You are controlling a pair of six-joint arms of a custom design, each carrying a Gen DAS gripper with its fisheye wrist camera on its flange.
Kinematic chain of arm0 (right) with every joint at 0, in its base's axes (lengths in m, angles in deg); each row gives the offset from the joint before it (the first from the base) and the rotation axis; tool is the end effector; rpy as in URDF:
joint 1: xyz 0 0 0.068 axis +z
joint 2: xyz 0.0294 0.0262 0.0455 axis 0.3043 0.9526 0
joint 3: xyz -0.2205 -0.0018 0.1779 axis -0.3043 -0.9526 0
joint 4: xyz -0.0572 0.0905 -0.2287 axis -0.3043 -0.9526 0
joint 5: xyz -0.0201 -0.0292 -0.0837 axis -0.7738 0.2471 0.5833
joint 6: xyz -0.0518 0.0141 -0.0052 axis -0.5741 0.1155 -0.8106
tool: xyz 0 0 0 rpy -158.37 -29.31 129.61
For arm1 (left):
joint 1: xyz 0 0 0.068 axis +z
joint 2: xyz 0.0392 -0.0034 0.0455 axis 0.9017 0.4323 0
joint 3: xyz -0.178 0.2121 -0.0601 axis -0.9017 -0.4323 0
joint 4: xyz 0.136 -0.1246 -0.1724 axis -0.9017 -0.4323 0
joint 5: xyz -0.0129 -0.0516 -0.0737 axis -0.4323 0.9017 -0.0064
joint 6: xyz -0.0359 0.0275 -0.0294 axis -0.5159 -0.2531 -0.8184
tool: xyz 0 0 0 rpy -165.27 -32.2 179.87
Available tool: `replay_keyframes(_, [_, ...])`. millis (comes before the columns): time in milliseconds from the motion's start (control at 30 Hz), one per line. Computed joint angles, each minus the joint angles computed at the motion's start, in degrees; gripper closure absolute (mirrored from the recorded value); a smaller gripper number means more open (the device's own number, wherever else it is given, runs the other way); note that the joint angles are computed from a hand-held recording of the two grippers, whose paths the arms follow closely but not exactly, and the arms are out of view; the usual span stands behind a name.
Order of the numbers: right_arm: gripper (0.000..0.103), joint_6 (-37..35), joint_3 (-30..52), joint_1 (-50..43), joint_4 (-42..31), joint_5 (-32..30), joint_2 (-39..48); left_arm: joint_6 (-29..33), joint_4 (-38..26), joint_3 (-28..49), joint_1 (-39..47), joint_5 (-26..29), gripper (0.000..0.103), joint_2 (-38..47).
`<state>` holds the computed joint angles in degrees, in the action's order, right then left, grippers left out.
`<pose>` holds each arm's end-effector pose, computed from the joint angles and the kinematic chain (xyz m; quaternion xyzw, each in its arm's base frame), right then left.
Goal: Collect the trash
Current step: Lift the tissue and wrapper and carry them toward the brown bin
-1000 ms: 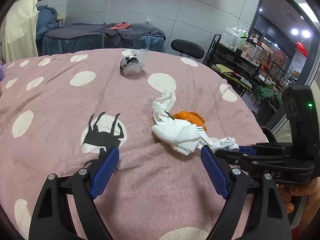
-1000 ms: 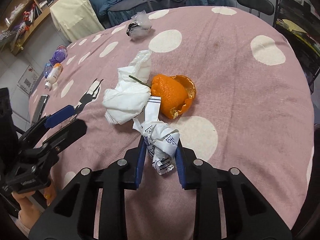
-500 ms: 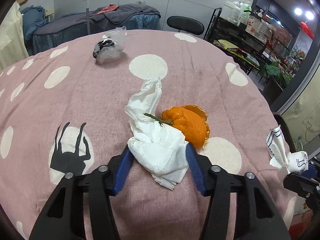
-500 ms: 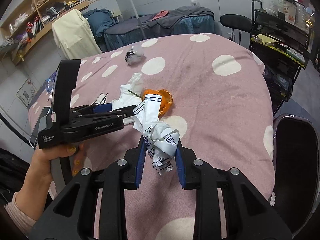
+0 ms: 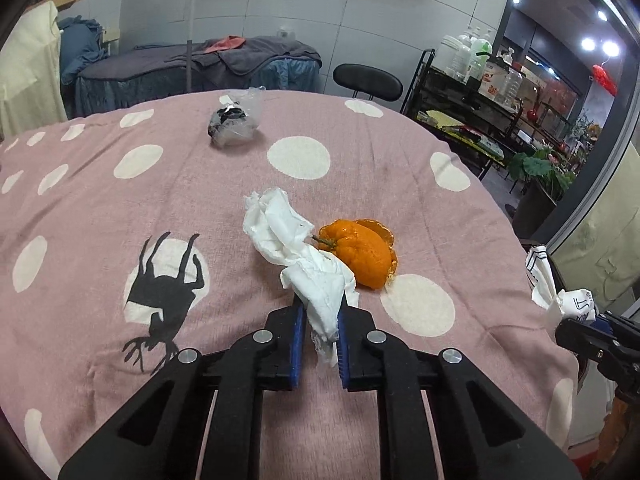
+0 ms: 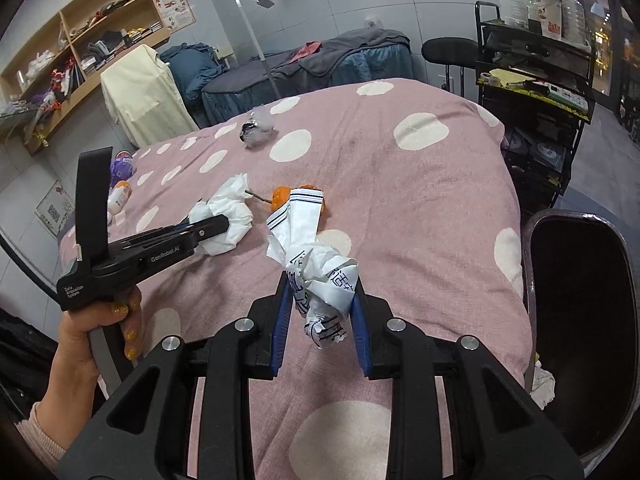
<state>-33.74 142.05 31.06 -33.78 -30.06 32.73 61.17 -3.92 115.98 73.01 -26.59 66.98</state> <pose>0.2404 0.0732 0.2934 -0.2272 0.8901 0.2362 0.3166 0.1788 0.0217 0.2763 -0.1005 0.9148 -0.0644 0.3858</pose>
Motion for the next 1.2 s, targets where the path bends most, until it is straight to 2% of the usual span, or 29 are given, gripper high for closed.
replay_keyframes(133, [0.075, -1.7, -1.7, -1.5, 0.3, -1.2, -2.4, -1.5, -1.4, -1.0, -1.4, -2.0, 0.090, -6.1])
replay_keyframes(400, [0.075, -2.6, -5.2, -4.8, 0.7, -2.5, -6.8, -7.2, -5.5, -0.7, -9.6, -9.6, 0.090, -15.8])
replay_keyframes(533, [0.075, -3.2, -6.1, -7.0, 0.4, -3.3, -7.8, -11.1, -6.9, -0.3, -17.9, -16.5, 0.090, -18.3])
replay_keyframes(800, [0.075, -5.8, -6.8, -13.6, -1.0, -5.8, -9.3, -19.4, -7.9, 1.1, -38.6, -32.4, 0.090, -18.5])
replay_keyframes(967, [0.075, -7.4, -6.9, -19.0, -1.5, -7.9, -9.4, -22.4, -5.6, 1.5, -46.7, -37.1, 0.090, -15.5])
replay_keyframes(1200, [0.075, -10.6, -6.1, -29.2, -2.4, -11.2, -7.7, -23.9, -0.7, 2.7, -54.5, -40.1, 0.090, -9.7])
